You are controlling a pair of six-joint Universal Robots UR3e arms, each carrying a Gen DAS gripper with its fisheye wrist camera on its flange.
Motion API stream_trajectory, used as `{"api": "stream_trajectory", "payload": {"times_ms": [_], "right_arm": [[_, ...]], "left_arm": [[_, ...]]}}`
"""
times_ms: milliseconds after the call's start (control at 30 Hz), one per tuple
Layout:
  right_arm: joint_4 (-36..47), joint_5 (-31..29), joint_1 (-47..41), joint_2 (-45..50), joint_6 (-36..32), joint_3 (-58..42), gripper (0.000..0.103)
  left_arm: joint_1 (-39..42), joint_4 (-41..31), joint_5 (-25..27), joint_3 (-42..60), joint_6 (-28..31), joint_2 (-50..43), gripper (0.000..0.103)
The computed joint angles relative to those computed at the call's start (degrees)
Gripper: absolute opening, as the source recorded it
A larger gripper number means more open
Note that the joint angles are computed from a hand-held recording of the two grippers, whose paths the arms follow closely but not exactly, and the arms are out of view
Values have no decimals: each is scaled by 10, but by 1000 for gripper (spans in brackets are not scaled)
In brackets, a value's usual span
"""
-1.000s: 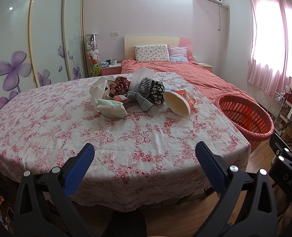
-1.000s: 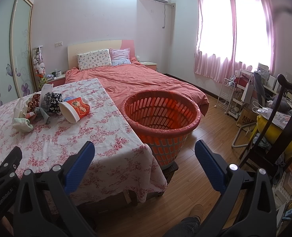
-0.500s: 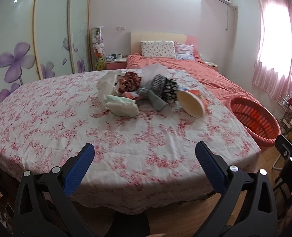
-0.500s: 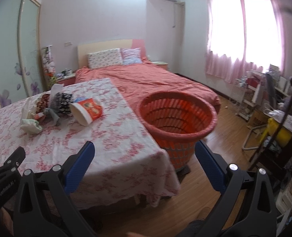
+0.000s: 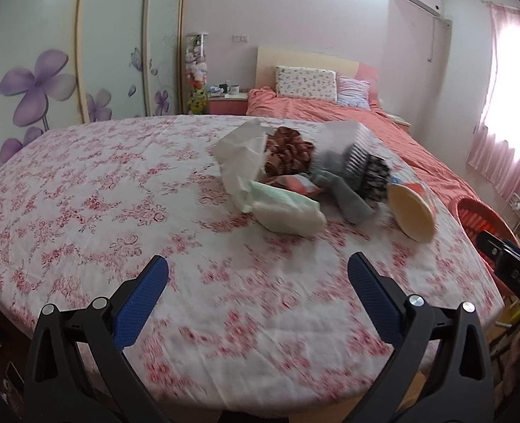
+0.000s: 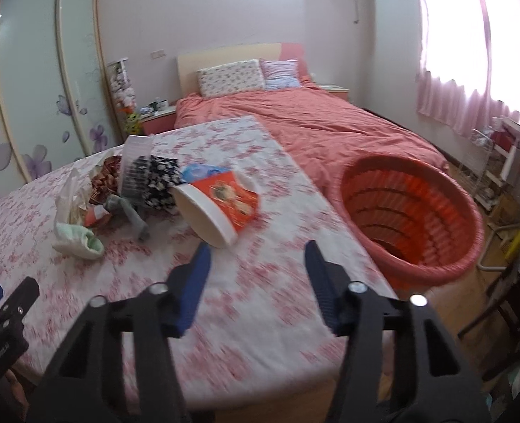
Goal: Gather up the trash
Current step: 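Grasp the white paper cup with the right tool while the left tool grasps the green cloth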
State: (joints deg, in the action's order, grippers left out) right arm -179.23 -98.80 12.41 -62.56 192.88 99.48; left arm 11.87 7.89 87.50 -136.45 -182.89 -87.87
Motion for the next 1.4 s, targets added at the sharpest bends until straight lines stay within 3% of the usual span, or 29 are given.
{"api": "stream_trajectory", "payload": {"times_ms": [67,333,433,633,967,1067,1300,1400], "right_arm": [[16,20,2,30,-9,-44,39],[101,2,22,141,-27,-206,34],[119,-6,18,164,-21,-237,27],[97,-21,4,162,-24,-225,4],[55,6,-21,132,-30,-161,4],[51,8,-21,128,-29,-153,4],[35,15,-26,107,-27,-121,4],[22,18,-28,92,-25,-100,4]], "left_arm": [[25,-13,-24,10,1,-7,100],[60,-24,-67,50,22,-53,100],[60,-34,-73,70,26,-72,100],[58,-56,-89,111,26,-109,100],[33,-101,-86,193,10,-163,99],[17,-128,-74,224,9,-180,83],[21,-153,-108,230,11,-186,27],[39,-154,-136,211,14,-166,19]]}}
